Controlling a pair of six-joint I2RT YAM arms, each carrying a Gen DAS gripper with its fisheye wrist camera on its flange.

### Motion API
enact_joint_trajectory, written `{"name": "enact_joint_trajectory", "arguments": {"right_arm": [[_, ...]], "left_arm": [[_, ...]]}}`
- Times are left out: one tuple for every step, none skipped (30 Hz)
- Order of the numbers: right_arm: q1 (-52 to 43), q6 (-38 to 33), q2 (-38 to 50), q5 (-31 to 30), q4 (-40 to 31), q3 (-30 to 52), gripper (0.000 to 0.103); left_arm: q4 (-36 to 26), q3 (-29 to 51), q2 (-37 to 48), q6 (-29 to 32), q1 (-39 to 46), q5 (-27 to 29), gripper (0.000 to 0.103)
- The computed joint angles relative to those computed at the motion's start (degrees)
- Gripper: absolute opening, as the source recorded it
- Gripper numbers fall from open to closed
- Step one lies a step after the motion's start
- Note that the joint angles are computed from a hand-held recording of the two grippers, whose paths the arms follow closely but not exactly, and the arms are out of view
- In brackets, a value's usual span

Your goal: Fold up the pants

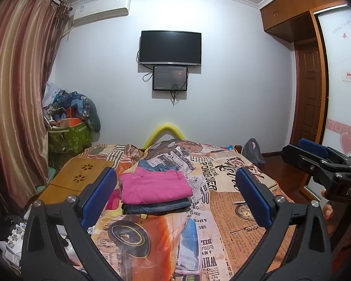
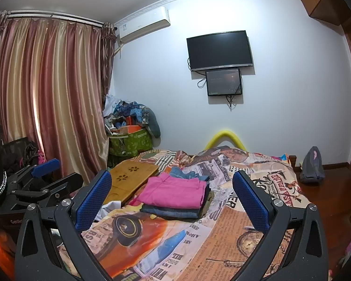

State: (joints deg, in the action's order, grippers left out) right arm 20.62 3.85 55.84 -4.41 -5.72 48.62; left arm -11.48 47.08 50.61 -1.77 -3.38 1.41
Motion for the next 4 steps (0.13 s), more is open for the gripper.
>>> {"name": "enact_joint_trajectory", "arguments": {"right_arm": [[0.03, 0.06, 0.02, 0.05, -0.08, 0.05, 0.103], [0.03, 0.06, 0.02, 0.05, -0.08, 0.05, 0.103], [0.01, 0.07, 0.01, 0.00, -0.02, 0.03, 0.103], [0.08, 0.12, -0.02, 0.09, 0.04, -0.01, 0.103]], "left_arm": [[-0.12, 0.07, 0.04, -0.12, 0.10, 0.24, 0.103], [-0.18, 0.15, 0.11, -0.17, 0.26, 0.55, 0.103], [-0.16, 0.24, 0.19, -0.29, 0.22, 0.43, 0.103], [-0.07, 0.37, 0.32, -0.31, 0.23, 0.31, 0.103]]}}
